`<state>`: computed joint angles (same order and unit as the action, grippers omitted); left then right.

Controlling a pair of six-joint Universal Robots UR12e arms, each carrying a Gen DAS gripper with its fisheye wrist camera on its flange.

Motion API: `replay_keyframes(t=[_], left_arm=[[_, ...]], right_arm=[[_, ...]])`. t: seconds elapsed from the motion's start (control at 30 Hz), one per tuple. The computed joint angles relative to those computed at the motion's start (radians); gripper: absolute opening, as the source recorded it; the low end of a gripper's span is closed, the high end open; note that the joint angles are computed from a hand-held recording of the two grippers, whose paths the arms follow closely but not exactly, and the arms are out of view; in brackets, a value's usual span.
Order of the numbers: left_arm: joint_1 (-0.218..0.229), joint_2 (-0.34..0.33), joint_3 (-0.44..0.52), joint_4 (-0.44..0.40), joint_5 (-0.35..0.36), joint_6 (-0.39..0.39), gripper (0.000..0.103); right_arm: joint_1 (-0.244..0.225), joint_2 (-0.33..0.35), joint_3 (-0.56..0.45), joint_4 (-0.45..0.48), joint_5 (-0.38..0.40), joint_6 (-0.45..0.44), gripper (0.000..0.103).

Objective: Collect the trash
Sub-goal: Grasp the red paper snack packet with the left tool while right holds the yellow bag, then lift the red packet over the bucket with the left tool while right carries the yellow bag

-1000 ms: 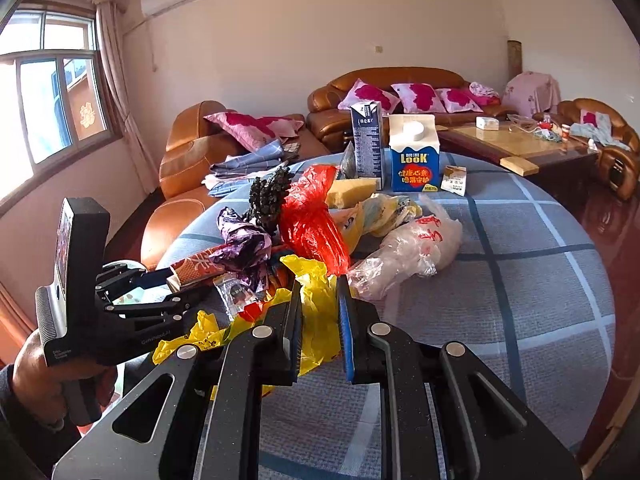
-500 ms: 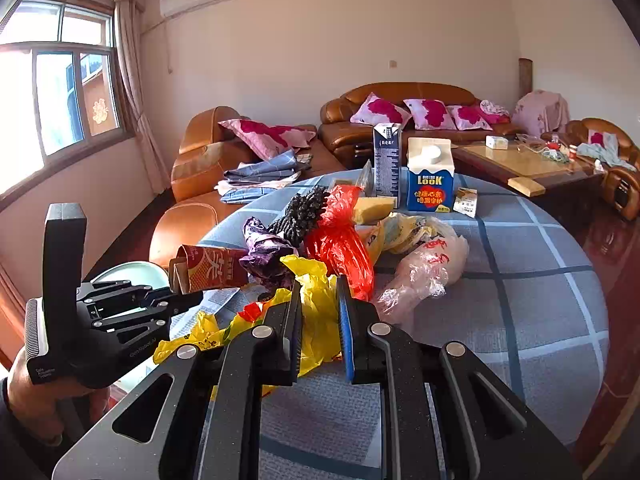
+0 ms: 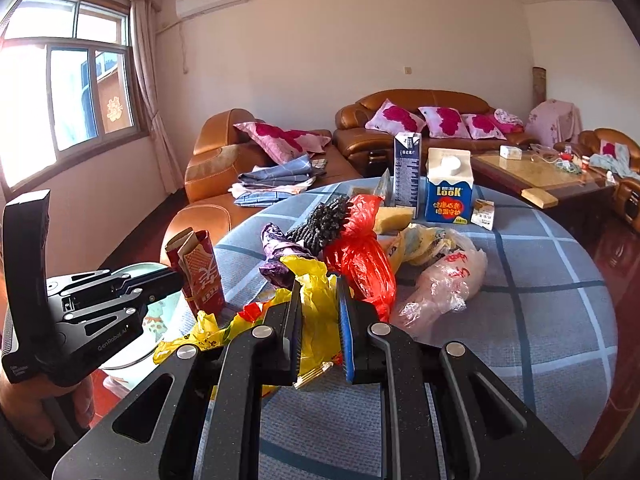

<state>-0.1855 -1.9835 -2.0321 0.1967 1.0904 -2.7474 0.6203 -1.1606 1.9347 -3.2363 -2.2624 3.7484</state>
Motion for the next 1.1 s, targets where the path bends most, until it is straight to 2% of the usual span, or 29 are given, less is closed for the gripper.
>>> replay_keyframes(t=[0.2, 0.3, 0.37, 0.5, 0.57, 0.6, 0.63, 0.7, 0.8, 0.83, 0.9, 1.07, 1.1], left_arm=[[0.003, -0.001, 0.000, 0.013, -0.010, -0.015, 0.006], [0.005, 0.003, -0.001, 0.028, -0.014, -0.020, 0.000], [0.007, 0.005, -0.003, 0.035, -0.017, -0.019, 0.000], [0.001, 0.002, 0.005, -0.005, -0.004, 0.003, 0.000], [-0.001, -0.007, 0.007, 0.013, 0.004, -0.019, 0.000], [-0.005, -0.010, 0.009, 0.015, 0.013, -0.023, 0.003], [-0.010, -0.015, 0.012, 0.024, 0.026, -0.030, 0.021], [-0.015, -0.025, 0.017, 0.044, 0.037, -0.042, 0.050], [-0.022, -0.031, 0.036, -0.005, 0.015, -0.043, 0.053], [-0.027, -0.034, 0.040, -0.006, 0.022, -0.043, 0.061], [-0.035, -0.041, 0.049, -0.014, 0.018, -0.033, 0.067], [-0.060, -0.063, 0.088, -0.108, 0.048, -0.026, 0.068], [-0.061, -0.066, 0.092, -0.120, 0.045, -0.022, 0.072]], right_arm=[[-0.001, 0.003, -0.004, -0.008, 0.005, -0.014, 0.016], [-0.001, 0.004, -0.004, -0.021, 0.004, -0.027, 0.016], [-0.002, 0.006, -0.007, -0.029, 0.008, -0.039, 0.016], [-0.005, 0.008, -0.013, -0.025, 0.014, -0.052, 0.016], [-0.005, 0.007, -0.011, -0.018, 0.013, -0.048, 0.016], [-0.005, 0.008, -0.011, -0.014, 0.012, -0.043, 0.016], [-0.006, 0.007, -0.009, -0.007, 0.013, -0.038, 0.016], [-0.006, 0.006, -0.009, 0.007, 0.008, -0.030, 0.016], [-0.005, 0.005, -0.004, 0.034, -0.026, -0.014, 0.016], [-0.005, 0.003, 0.000, 0.044, -0.039, -0.007, 0.016], [-0.011, -0.005, 0.016, 0.047, -0.031, 0.019, 0.016], [-0.015, -0.007, 0.034, 0.049, -0.031, 0.041, 0.016], [-0.016, -0.007, 0.036, 0.048, -0.027, 0.044, 0.016]])
